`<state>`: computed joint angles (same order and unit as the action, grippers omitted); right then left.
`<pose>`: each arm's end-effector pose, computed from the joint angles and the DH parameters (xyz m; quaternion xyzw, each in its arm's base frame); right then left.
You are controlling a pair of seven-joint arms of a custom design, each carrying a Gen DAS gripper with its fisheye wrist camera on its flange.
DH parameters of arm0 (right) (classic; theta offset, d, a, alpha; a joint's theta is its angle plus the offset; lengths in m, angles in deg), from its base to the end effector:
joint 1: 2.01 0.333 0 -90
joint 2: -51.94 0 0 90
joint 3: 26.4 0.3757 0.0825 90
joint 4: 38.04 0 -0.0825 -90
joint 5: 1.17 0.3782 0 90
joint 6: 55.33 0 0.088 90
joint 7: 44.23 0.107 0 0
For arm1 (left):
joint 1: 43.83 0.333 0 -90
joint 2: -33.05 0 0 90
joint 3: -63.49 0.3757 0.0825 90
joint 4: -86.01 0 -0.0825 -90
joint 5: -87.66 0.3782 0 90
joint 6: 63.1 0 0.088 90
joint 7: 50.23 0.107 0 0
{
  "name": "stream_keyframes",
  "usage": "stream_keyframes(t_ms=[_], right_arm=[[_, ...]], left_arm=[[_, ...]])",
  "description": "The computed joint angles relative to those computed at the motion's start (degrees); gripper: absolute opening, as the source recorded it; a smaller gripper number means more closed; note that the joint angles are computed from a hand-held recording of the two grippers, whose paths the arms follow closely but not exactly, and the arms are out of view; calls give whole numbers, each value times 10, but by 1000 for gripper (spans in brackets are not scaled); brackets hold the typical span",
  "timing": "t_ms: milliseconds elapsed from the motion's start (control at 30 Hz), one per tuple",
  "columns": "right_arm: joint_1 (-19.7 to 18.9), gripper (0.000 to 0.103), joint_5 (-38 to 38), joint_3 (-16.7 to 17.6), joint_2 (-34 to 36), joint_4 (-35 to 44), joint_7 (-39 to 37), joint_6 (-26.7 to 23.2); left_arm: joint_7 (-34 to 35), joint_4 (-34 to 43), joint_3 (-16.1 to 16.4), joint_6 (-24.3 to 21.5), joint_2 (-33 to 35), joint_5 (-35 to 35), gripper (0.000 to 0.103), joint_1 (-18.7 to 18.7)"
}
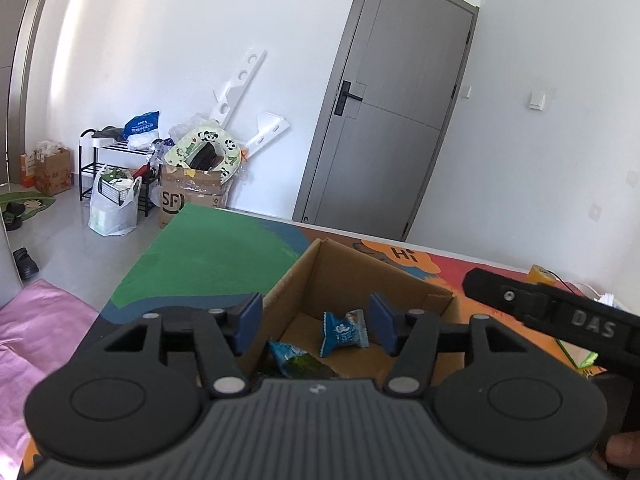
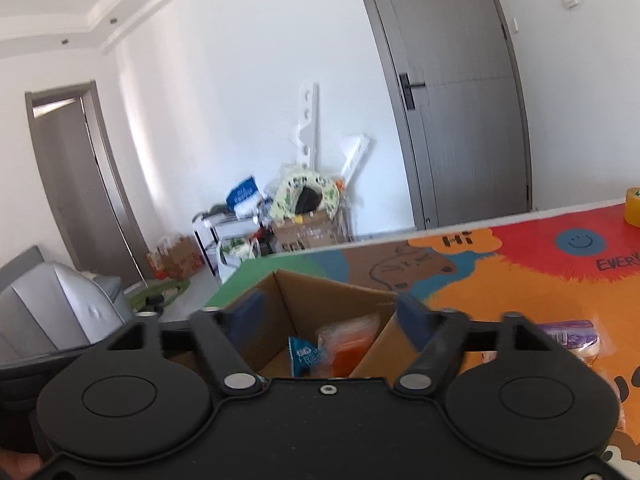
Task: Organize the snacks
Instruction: 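Carry both snacks over the cardboard box and release them inside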
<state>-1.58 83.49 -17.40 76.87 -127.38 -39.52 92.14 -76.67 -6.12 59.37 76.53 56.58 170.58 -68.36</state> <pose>0.7330 0.0826 0.5056 -0.7055 0.4225 -0.1351 0.5527 0.6432 -0.3386 0.4954 -0.7338 0.4139 -0.3799 0.3820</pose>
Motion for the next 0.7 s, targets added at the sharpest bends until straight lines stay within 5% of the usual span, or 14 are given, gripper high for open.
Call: stream_keyframes(t_ms=[233,700], right_arm=[[-13,93,28,-7,-19,-25,-14,-4],[-24,97,39,-35,-42,-62,-5,-15]], left_arm=[[4,13,0,1,7,8,77,-10],[50,43,-2,-14,25,-23,84,-35]])
